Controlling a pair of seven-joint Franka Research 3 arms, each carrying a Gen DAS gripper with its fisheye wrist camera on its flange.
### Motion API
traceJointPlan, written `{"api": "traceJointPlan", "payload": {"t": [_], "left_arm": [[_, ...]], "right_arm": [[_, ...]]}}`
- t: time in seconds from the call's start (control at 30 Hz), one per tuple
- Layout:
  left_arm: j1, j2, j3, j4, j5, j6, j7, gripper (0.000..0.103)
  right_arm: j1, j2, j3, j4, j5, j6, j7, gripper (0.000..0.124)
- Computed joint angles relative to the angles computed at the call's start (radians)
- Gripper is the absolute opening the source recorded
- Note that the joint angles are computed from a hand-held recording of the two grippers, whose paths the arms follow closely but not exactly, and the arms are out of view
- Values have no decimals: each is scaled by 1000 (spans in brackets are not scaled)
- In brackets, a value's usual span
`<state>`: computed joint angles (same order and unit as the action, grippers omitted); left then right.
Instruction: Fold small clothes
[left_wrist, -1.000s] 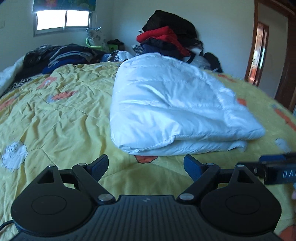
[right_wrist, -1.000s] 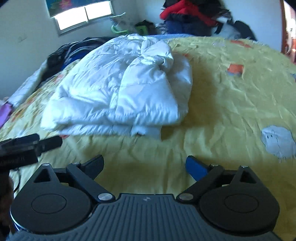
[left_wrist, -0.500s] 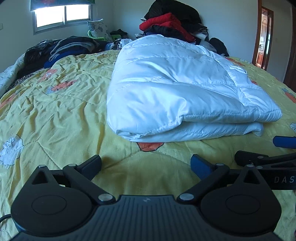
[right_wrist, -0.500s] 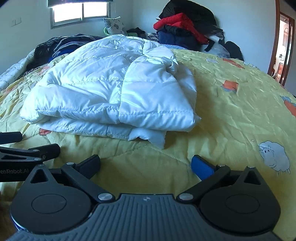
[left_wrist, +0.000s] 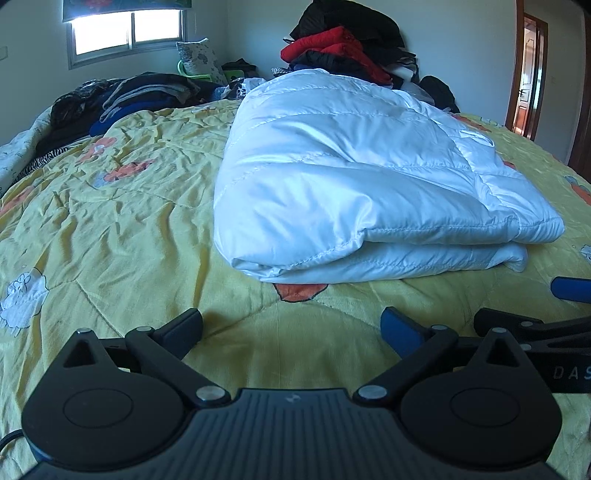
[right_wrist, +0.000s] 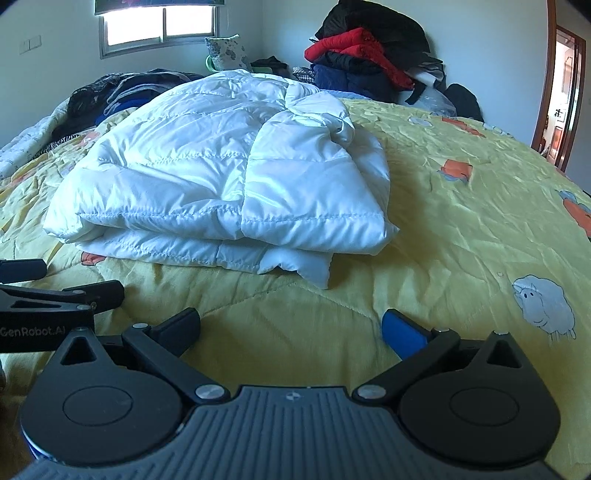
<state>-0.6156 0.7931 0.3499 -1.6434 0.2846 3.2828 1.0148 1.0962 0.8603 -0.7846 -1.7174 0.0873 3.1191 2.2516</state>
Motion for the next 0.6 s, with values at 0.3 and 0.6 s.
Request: {"api": "traceJointPlan", "payload": {"t": [0.3,0.6], "left_arm": [[-4,1,5,-1,-5,1,0,103],[-10,1,13,-5,-13,1,-4,103]], "right_arm": [[5,1,-2,0,0,-3,1,102],[-6,-1,8,4,-2,0,-8,102]]}}
